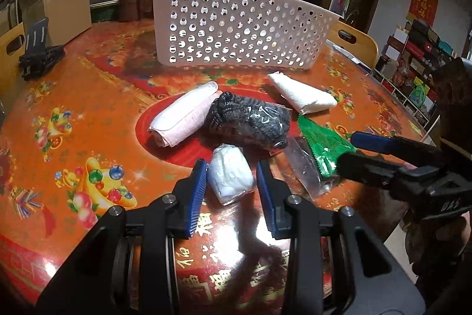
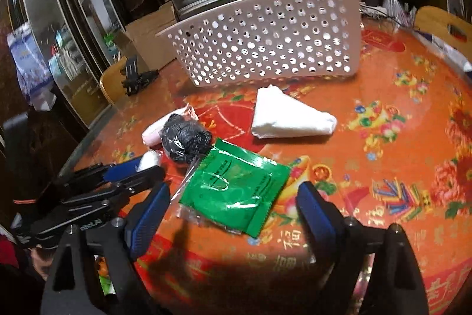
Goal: Organize soft objects
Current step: 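Close the right tool on the green packet and lift it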
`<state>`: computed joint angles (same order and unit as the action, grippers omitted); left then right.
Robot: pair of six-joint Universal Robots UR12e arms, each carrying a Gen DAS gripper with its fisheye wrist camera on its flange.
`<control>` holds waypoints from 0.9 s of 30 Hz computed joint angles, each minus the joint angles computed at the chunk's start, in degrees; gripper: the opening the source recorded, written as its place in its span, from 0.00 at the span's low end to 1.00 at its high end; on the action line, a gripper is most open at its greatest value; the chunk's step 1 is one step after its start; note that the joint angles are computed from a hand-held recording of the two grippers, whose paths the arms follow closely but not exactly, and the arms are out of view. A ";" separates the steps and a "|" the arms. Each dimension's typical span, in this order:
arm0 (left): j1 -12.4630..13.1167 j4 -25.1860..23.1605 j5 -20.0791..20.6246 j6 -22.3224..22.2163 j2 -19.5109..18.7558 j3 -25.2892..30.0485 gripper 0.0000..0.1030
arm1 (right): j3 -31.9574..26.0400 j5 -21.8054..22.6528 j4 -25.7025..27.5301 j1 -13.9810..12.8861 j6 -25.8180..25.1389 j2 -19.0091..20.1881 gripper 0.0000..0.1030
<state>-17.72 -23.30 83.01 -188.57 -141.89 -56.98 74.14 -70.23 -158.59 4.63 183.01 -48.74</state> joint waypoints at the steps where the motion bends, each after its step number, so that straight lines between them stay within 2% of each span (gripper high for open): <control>1: 0.01 0.02 0.09 -0.05 -0.01 0.01 0.31 | -0.33 -0.65 0.40 0.19 -0.61 0.12 0.83; 3: 0.06 0.15 0.25 -0.19 -0.03 -0.02 0.31 | -0.75 -2.54 0.86 0.53 -1.44 0.27 0.64; 7: 0.17 0.48 0.24 -0.53 -0.03 -0.13 0.31 | -0.77 -1.16 0.78 0.17 -1.62 0.42 0.59; 11: 0.10 0.53 0.56 -0.43 -0.08 -0.09 0.31 | -0.22 -1.02 0.28 0.20 -2.86 0.25 0.52; 18: 0.05 0.47 0.67 -0.63 -0.13 0.01 0.31 | 1.13 -1.06 -1.17 0.23 -3.94 -0.22 0.45; 27: -0.08 0.76 1.20 -0.99 -0.16 -0.02 0.31 | 2.98 1.44 -4.96 -0.45 -1.32 -1.05 0.40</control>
